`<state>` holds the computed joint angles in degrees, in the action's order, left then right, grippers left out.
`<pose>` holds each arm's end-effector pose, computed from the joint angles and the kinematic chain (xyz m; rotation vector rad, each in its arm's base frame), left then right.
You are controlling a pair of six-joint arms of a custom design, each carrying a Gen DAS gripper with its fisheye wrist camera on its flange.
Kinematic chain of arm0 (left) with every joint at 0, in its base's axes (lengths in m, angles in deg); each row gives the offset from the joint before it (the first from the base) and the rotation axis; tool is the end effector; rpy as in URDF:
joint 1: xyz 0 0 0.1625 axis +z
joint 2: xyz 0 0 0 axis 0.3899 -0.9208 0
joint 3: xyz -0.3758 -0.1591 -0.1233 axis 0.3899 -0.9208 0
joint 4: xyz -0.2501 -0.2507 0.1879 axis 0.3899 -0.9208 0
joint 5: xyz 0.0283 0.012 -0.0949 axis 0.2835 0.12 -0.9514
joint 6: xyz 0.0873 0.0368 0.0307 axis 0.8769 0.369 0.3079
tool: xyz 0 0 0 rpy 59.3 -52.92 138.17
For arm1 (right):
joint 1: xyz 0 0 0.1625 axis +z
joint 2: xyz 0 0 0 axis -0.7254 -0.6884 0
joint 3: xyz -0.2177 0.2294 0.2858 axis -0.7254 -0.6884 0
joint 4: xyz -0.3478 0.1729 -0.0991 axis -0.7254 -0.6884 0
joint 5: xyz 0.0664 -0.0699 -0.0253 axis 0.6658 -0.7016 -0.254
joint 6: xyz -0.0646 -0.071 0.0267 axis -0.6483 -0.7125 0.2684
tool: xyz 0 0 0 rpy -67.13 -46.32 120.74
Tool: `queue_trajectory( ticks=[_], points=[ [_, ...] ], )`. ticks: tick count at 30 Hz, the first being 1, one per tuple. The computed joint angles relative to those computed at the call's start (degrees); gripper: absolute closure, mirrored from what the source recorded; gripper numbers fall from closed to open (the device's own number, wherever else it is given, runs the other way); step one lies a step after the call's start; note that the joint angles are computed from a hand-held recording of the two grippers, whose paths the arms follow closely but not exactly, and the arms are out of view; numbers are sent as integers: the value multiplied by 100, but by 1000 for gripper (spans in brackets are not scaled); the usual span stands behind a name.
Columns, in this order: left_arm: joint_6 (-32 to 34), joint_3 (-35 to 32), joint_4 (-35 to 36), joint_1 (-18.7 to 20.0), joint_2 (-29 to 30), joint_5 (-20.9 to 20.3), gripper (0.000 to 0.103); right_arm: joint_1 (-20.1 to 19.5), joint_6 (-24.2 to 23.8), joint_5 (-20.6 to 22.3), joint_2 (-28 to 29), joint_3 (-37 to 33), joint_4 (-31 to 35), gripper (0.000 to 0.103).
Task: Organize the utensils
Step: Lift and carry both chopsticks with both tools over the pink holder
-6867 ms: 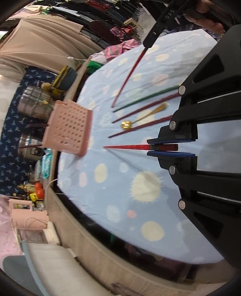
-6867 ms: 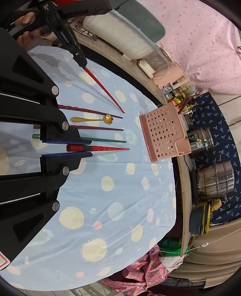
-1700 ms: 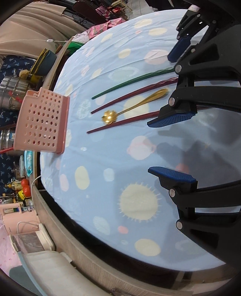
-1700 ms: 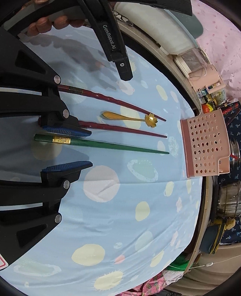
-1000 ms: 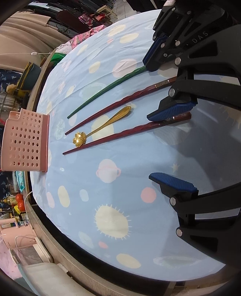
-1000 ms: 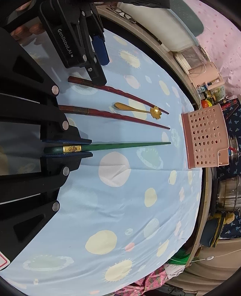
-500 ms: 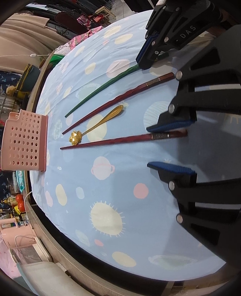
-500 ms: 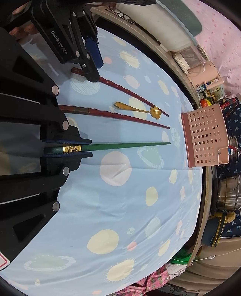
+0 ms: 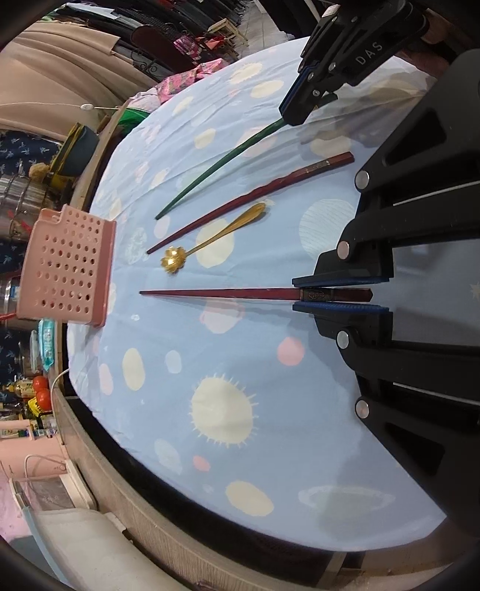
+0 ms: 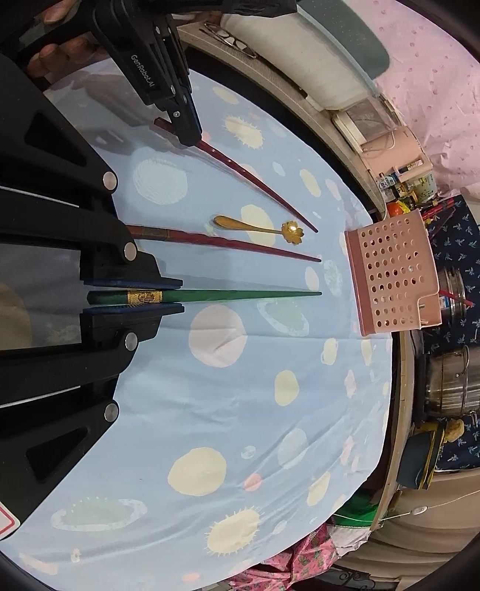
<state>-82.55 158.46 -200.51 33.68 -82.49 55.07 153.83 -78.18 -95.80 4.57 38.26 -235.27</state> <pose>-0.1225 -0.5770 0.2522 -0.0193 2.2934 -0.8790 0.2910 -0.6101 0.0647 0.7731 -2.5667 0.6273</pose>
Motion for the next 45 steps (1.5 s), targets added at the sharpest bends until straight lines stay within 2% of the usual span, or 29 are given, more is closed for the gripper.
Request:
queue_trajectory(
  ticks=[9, 19, 36, 45],
  points=[
    [325, -179, -402, -136, -220, 255, 96, 141, 37, 335, -246, -148, -266, 96],
    [1434, -969, -1296, -231, -6, 647, 96, 287, 62, 626, -173, -1015, -238, 96],
    [2937, -2612, -2238, -31, 598, 540, 96, 383, 13, 853, 428, -2605, 105, 96],
    [3899, -3872, -2730, -3, 1129, 353, 96, 409, 252, 1264, 1057, -4134, 648, 96]
  ],
)
